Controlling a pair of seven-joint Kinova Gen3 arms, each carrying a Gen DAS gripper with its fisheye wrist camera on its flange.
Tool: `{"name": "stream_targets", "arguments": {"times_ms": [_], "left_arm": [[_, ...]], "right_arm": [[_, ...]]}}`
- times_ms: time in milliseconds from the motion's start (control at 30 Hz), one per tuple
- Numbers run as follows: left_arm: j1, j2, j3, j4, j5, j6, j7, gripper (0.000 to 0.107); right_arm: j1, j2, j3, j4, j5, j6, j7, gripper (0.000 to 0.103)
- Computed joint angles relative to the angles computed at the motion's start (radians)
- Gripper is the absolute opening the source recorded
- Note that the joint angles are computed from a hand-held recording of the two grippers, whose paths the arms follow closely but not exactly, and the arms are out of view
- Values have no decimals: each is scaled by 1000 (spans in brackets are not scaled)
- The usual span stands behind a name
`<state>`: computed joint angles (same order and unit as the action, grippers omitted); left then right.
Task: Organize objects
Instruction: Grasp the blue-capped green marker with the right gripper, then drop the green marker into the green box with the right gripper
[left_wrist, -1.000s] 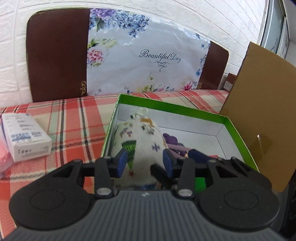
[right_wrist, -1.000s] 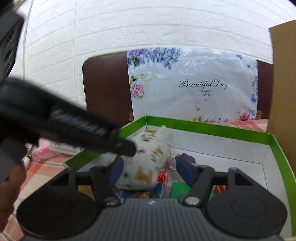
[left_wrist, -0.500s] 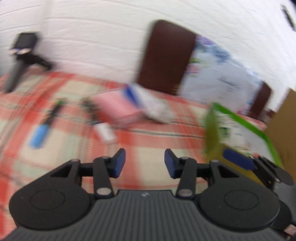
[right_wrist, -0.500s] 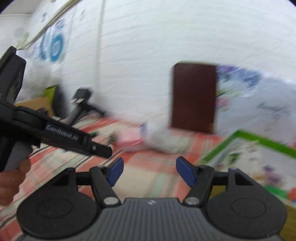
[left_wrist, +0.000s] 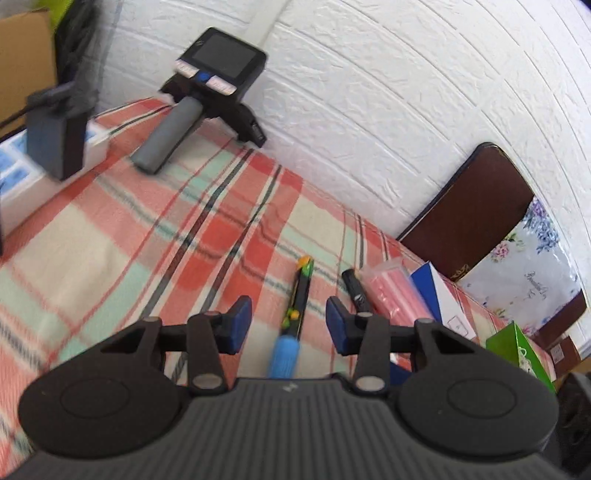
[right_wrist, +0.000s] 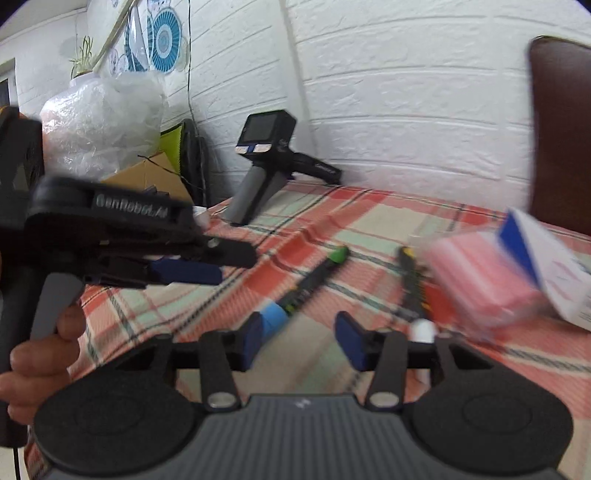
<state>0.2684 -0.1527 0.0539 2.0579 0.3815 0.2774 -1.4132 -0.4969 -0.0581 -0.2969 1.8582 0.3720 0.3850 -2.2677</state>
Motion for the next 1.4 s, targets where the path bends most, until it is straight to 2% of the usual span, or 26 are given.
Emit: {"name": "stream_targets", "arguments": {"times_ms": [67, 100, 167, 200, 233, 267, 300, 367, 433, 467, 500, 567, 633, 667, 767, 867, 900, 1033, 1167, 1267, 1400], "left_arm": [[39, 30, -49, -42, 0, 13, -71, 46], [32, 45, -45, -65, -8, 30, -92, 46], [12, 82, -32, -118, -22, 82, -133, 46], [-14, 97, -4, -135, -39, 103, -137, 46], [-30, 112, 19, -152, -65, 124, -125, 46], [-34, 123, 31, -163, -83, 148, -121, 46], [-45, 137, 56, -175, -115, 169, -100, 46], [-100, 162, 139, -193, -192, 210, -23, 46], [-107, 167, 175, -171, -243, 194, 58, 46], [-92, 150, 174, -144, -279, 161, 99, 43], [-71, 139, 165, -125, -298, 143, 140, 33], [7, 110, 99, -83, -288, 107, 217, 26], [88, 76, 32, -31, -228, 66, 240, 24], [110, 60, 24, -12, -212, 54, 239, 24], [113, 27, 94, -2, -263, 46, 303, 23], [159, 35, 136, -59, -348, 46, 379, 22], [156, 46, 172, -86, -388, 45, 408, 22], [176, 132, 288, -226, -526, 41, 467, 21], [280, 260, 295, -378, -491, 51, 358, 20], [399, 365, 252, -486, -535, 68, 323, 20], [433, 498, 286, -634, -463, 134, 212, 20]], "right_arm": [[-86, 60, 53, -48, 81, 21, -64, 63], [-133, 91, 79, -78, 122, 55, -88, 69], [-212, 147, 122, -120, 203, 123, -136, 63], [-227, 148, 126, -114, 237, 134, -158, 55], [-223, 134, 119, -98, 254, 129, -172, 37], [-201, 121, 97, -84, 254, 123, -184, 29], [-160, 106, 64, -67, 239, 108, -184, 20], [-128, 78, 52, -36, 172, 85, -144, 20], [-137, 44, 82, -2, 91, 58, -106, 20], [-169, 29, 123, 15, 50, 42, -102, 20], [-195, 11, 156, 33, 10, 28, -103, 20], [-193, -29, 168, 72, -72, 8, -95, 20], [-119, -82, 106, 121, -146, -9, -70, 20], [-73, -112, 60, 143, -163, -10, -63, 21], [65, -206, -75, 195, -152, 1, -83, 21], [204, -322, -188, 239, -77, 11, -150, 21], [243, -362, -208, 253, -62, 11, -161, 22], [387, -522, -210, 294, -66, 24, -120, 22], [512, -658, -169, 345, -74, 23, -92, 22], [593, -719, -138, 371, -82, 39, -60, 22], [669, -755, -85, 410, -112, 54, -19, 22]]}}
